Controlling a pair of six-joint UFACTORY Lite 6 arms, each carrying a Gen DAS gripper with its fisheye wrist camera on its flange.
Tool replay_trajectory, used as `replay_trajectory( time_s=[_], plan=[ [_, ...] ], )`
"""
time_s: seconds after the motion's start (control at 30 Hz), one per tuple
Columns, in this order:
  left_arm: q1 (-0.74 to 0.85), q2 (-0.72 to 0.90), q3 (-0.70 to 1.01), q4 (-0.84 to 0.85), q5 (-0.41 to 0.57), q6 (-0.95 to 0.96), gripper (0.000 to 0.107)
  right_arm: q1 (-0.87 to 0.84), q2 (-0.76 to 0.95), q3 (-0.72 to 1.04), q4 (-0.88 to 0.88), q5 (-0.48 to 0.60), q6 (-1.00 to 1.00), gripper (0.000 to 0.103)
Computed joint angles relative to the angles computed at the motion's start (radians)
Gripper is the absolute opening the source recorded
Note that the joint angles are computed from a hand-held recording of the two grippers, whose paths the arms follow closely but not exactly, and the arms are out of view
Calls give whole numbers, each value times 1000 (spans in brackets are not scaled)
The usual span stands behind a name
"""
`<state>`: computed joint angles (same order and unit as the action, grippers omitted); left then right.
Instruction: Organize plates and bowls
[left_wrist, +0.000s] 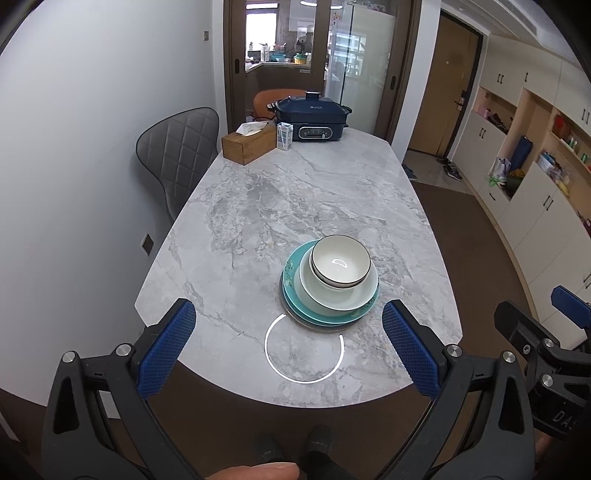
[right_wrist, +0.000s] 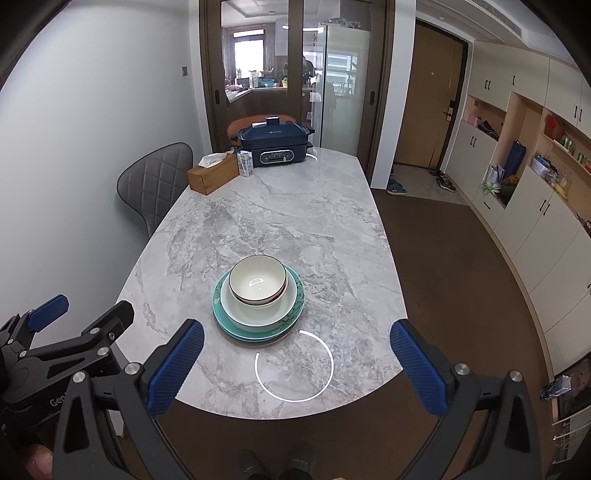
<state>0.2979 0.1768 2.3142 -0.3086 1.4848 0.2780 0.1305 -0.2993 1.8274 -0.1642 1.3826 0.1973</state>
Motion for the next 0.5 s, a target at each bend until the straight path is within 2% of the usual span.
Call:
replay_trajectory(
  time_s=[0.5],
  plan=[
    [-11,-41,-54,19,-22,-19,102,-8,3,-3,11,-12,0,103]
  ],
)
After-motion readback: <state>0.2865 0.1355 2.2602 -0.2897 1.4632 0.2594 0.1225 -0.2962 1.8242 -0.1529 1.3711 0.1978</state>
